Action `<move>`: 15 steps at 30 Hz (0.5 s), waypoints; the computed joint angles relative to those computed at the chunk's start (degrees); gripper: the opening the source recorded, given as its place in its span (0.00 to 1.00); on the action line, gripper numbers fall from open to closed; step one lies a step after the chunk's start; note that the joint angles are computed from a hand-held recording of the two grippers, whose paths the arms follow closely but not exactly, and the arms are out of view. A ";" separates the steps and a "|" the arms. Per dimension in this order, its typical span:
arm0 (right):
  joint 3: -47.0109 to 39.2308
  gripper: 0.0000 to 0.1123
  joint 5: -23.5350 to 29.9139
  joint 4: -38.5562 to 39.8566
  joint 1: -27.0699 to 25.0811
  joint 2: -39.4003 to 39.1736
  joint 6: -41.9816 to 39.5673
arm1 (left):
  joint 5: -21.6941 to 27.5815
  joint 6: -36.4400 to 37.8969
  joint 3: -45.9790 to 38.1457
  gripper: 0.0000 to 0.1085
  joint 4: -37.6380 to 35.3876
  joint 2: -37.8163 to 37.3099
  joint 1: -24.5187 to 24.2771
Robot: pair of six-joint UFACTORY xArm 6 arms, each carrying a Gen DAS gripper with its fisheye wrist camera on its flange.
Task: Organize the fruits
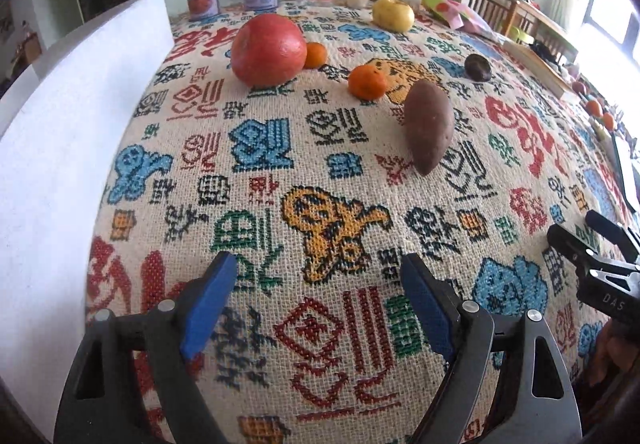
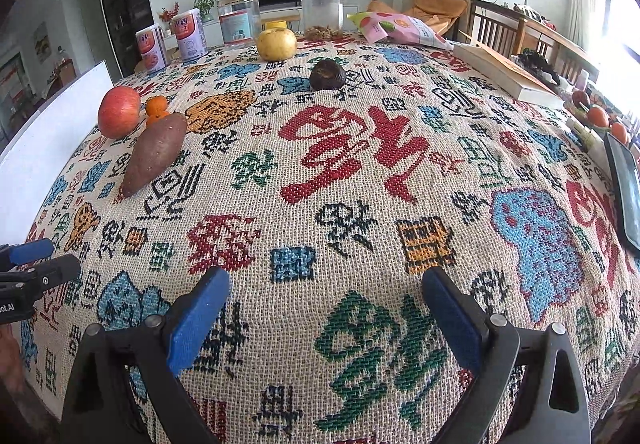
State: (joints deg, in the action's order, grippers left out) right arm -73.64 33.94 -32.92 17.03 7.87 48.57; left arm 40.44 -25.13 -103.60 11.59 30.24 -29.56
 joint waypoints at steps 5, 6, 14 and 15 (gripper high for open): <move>-0.72 0.89 2.13 -1.37 1.05 0.48 0.09 | -3.17 -5.49 2.09 0.88 6.80 -0.27 -0.35; -0.41 0.89 1.93 -1.11 1.00 0.26 0.04 | -3.58 -6.59 2.37 0.90 7.95 -0.28 -0.33; -0.31 0.92 1.67 -0.35 1.08 0.30 -0.80 | -3.81 -7.74 1.81 0.92 9.10 0.32 -0.35; -0.37 0.92 1.70 -0.31 1.07 0.34 -0.86 | -3.95 -7.84 1.95 0.92 9.20 0.24 -0.34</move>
